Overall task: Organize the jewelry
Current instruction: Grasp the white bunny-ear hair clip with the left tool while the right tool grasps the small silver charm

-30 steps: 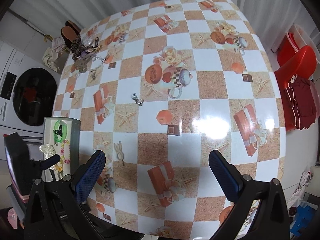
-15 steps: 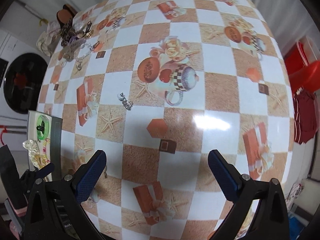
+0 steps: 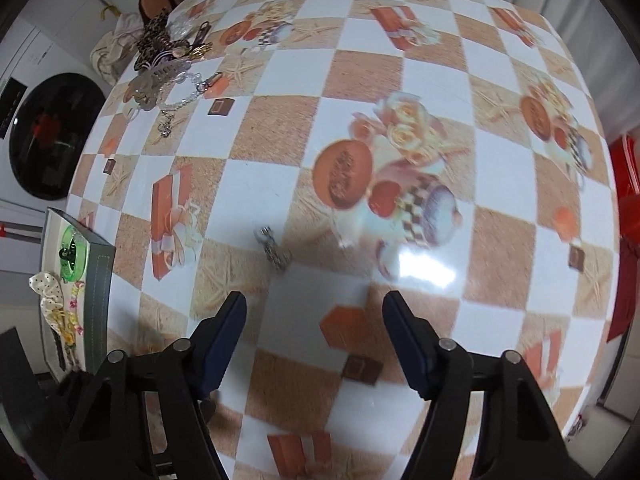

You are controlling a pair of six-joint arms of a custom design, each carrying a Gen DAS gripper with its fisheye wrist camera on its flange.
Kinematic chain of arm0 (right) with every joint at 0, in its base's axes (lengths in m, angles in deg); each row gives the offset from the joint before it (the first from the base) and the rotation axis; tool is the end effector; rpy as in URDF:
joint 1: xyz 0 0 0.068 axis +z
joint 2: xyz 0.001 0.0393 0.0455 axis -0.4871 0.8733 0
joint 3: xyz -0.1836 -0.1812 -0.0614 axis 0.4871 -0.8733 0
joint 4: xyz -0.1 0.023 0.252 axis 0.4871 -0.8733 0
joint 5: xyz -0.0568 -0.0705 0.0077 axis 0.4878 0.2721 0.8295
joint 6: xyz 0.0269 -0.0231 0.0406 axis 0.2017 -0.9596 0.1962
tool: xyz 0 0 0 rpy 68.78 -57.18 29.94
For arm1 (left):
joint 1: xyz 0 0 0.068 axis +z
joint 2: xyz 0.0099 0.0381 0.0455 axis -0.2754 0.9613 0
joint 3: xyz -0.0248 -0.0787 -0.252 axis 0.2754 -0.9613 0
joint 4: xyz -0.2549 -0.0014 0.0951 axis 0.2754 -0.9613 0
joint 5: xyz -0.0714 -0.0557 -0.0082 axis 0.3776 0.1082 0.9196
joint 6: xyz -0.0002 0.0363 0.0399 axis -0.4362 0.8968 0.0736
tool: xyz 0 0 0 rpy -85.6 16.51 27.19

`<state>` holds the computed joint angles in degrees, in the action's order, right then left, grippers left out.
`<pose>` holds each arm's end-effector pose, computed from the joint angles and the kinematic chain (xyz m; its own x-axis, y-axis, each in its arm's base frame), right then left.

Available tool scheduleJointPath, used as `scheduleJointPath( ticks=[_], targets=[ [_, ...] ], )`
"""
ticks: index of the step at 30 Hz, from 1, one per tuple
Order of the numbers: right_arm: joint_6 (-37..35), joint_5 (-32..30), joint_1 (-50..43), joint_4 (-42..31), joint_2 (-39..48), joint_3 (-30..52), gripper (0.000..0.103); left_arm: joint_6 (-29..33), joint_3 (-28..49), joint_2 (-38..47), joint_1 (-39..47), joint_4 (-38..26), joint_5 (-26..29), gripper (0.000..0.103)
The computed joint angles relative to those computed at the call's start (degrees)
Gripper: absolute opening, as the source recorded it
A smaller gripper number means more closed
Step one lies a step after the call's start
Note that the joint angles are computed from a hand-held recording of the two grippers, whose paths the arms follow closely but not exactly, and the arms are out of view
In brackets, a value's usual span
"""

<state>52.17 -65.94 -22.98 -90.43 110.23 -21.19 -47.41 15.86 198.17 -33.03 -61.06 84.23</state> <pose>0.3129 0.0316 0.1523 -0.6490 0.7357 -0.1938 0.7185 0.6765 0.1615 0.3719 -0.1172 0.1246 -0.5920 0.7996 -0.1011 0.8053 0.5919 -0.0342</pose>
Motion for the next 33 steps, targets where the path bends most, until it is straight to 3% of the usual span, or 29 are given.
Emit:
scheduleJointPath(
  ticks=[1, 2, 9, 12, 16, 17, 18, 20, 33],
  targets=[
    [-0.55, -0.18, -0.20, 0.57, 0.72, 0.30, 0.070, -0.51, -0.28, 0.08, -0.14, 0.36, 0.06, 0.075],
    [-1.16, -0.41, -0.40, 1.15, 1.61, 0.75, 0.068, -0.74, -1.22, -0.21, 0.00, 1.06, 0.05, 0.066],
    [-4.35, -1.34, -1.31, 3.49, 7.32, 3.66, 0.056, -3.03, -7.47, -3.45, -0.78, 6.29, -0.27, 0.065],
    [-5.39, 0.04, -0.87, 3.37, 9.08, 5.45, 0.055, -3.24, -7.83, -3.72, -0.90, 7.04, 0.18, 0.058],
    [-7.14, 3.63, 0.63, -0.67, 12.99, 10.60, 0.045, -3.00, -8.88, -5.53, -2.29, 6.83, 0.77, 0.031],
    [-7.29, 4.55, 1.06, -1.88, 13.94, 11.86, 0.038, -2.84, -8.85, -5.55, -2.55, 6.72, 0.88, 0.024],
    [-7.52, 5.68, 1.55, -3.30, 14.83, 13.08, 0.024, -2.73, -8.68, -5.49, -2.65, 6.37, 1.09, 0.024],
    [-7.35, 6.22, 1.81, -4.05, 15.18, 13.61, 0.011, -2.51, -7.55, -4.88, -2.20, 4.92, 2.15, 0.024],
    [3.77, -2.42, -0.32, 5.29, -1.10, -3.60, 0.010, 3.76, 5.20, 0.25, 4.25, -8.84, 8.92, 0.024]
  ],
)
